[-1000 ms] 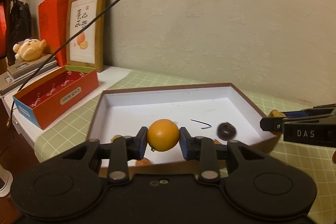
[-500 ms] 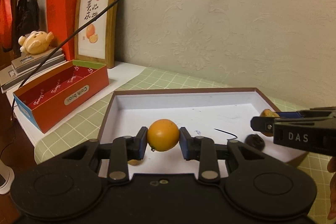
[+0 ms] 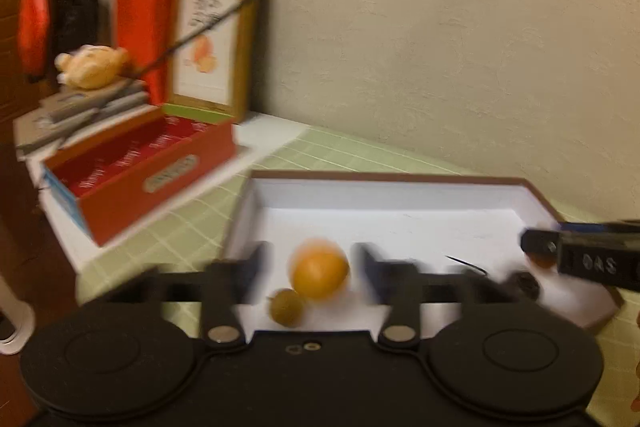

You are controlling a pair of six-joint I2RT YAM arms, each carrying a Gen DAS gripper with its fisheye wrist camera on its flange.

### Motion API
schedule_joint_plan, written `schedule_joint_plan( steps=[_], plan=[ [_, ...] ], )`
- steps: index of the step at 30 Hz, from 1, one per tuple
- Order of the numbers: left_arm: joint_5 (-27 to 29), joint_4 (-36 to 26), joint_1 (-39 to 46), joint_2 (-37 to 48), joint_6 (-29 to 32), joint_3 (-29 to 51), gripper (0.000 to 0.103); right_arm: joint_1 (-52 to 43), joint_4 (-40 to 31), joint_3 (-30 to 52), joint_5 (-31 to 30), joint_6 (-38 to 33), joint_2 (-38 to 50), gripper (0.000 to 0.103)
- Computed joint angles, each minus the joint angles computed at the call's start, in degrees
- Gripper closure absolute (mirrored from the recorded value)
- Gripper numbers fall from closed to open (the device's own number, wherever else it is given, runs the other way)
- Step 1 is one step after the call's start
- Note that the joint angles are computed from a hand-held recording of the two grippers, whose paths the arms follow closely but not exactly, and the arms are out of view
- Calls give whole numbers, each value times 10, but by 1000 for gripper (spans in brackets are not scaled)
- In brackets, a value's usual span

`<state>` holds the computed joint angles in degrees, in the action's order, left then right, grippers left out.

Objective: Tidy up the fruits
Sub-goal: 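Open both tools to drop the orange and cut piece into the box, then move both open tools back toward the fruits beside the thermos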

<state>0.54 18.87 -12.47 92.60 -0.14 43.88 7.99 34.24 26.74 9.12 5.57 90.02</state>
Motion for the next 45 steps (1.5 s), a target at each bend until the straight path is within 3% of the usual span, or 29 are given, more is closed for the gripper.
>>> schedule_joint_plan(
  steps=[1,2,4,14,23,29,34,40,45],
  plan=[
    [-19,34,-2,-6,0,-17,9,7,20,-6,29,2,6,2],
    [-13,42,3,-9,4,-20,6,11,85,-30,45,2,15,0],
    [0,42,11,-10,-1,-18,6,-2,74,-25,19,-1,13,0],
    [10,29,24,-4,6,-12,6,-6,70,-10,11,1,33,0],
    [7,21,15,-32,16,-25,6,-20,35,-41,8,3,-25,0],
    [-14,1,-25,-68,15,-34,6,-32,-12,-81,17,3,-113,0],
    [21,-51,-55,-104,-10,-28,7,-51,-57,-124,26,-5,-222,0],
    [5,-76,-119,-127,-12,-28,7,-141,-201,-144,-20,-21,-393,0],
    [-35,-53,-190,-140,-3,-46,9,-296,-314,-161,-117,-59,-535,0]
  ],
)
